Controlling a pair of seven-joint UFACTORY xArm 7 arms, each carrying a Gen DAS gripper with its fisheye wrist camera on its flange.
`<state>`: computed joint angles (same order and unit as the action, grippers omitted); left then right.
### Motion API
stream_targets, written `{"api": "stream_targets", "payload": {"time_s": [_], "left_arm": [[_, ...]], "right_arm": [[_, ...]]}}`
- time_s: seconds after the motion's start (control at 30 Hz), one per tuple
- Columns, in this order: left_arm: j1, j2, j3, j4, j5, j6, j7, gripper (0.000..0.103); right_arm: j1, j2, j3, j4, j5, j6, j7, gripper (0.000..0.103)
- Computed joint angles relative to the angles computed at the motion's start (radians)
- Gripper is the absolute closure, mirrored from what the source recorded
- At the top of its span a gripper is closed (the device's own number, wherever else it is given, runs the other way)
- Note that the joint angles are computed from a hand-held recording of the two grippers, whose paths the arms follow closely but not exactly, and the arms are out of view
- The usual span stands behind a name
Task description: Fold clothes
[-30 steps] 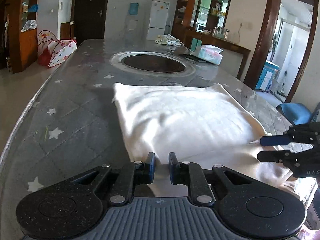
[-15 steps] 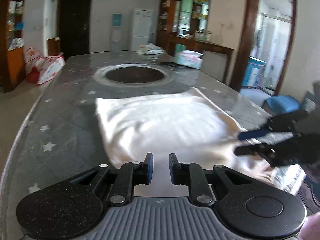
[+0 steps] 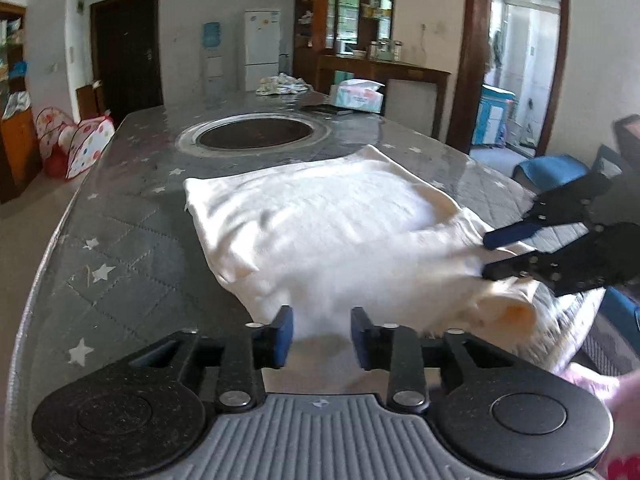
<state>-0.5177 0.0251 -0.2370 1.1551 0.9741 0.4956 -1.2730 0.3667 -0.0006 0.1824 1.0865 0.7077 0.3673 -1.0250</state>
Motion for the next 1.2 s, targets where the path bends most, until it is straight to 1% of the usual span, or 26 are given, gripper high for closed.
{"api": "stream_targets", "payload": {"time_s": [0.07, 0.13, 0.2, 0.3, 0.43, 0.57, 0.67, 0.7, 0.73, 0.83, 0.9, 1.03, 1.1, 1.13, 1.2], "left_arm": [[-0.007, -0.025, -0.01, -0.02, -0.015, 0.012, 0.039, 0.065], [-0.011, -0.05, -0.025, -0.04, -0.013, 0.02, 0.066, 0.061], [-0.011, -0.071, -0.041, -0.057, 0.008, 0.021, 0.084, 0.059], [-0.007, -0.082, -0.06, -0.071, 0.046, -0.002, 0.11, 0.057], [-0.02, -0.036, -0.073, -0.044, 0.107, 0.015, 0.153, 0.057], [-0.046, 0.013, -0.054, -0.014, 0.167, 0.01, 0.186, 0.058], [-0.064, 0.032, -0.034, -0.004, 0.202, -0.003, 0.175, 0.067], [-0.068, 0.035, -0.028, -0.002, 0.213, -0.009, 0.166, 0.072], [-0.071, 0.035, -0.023, -0.002, 0.222, -0.017, 0.151, 0.078], [-0.073, 0.036, -0.011, -0.001, 0.251, -0.04, 0.104, 0.09], [-0.071, 0.036, -0.005, 0.0, 0.27, -0.055, 0.07, 0.092], [-0.054, 0.036, 0.009, 0.017, 0.259, -0.075, 0.006, 0.093], [-0.042, 0.046, 0.018, 0.032, 0.244, -0.098, -0.023, 0.094], [-0.036, 0.052, 0.024, 0.04, 0.236, -0.112, -0.036, 0.094], [-0.028, 0.065, 0.035, 0.058, 0.221, -0.132, -0.047, 0.094]], "right_arm": [[0.001, -0.006, 0.0, -0.009, 0.017, -0.007, -0.025, 0.069], [0.001, -0.012, -0.002, -0.009, 0.012, -0.001, -0.027, 0.069], [0.001, -0.023, -0.006, -0.016, 0.002, 0.003, -0.035, 0.069], [0.002, -0.034, -0.014, -0.026, -0.017, 0.014, -0.04, 0.068], [0.003, -0.049, -0.022, -0.039, -0.036, 0.024, -0.039, 0.068], [0.008, -0.074, -0.032, -0.054, -0.041, 0.03, -0.058, 0.068], [0.013, -0.093, -0.041, -0.066, -0.058, 0.032, -0.062, 0.066], [0.014, -0.099, -0.043, -0.07, -0.063, 0.033, -0.063, 0.061], [0.016, -0.107, -0.047, -0.075, -0.066, 0.036, -0.072, 0.061], [0.024, -0.129, -0.061, -0.088, -0.071, 0.053, -0.108, 0.059], [0.029, -0.143, -0.068, -0.099, -0.077, 0.064, -0.136, 0.052], [0.051, -0.156, -0.086, -0.11, -0.039, 0.092, -0.237, 0.049], [0.059, -0.16, -0.092, -0.113, -0.012, 0.108, -0.294, 0.045], [0.063, -0.159, -0.092, -0.115, 0.002, 0.108, -0.316, 0.045], [0.074, -0.148, -0.084, -0.12, 0.036, 0.076, -0.36, 0.044]]}}
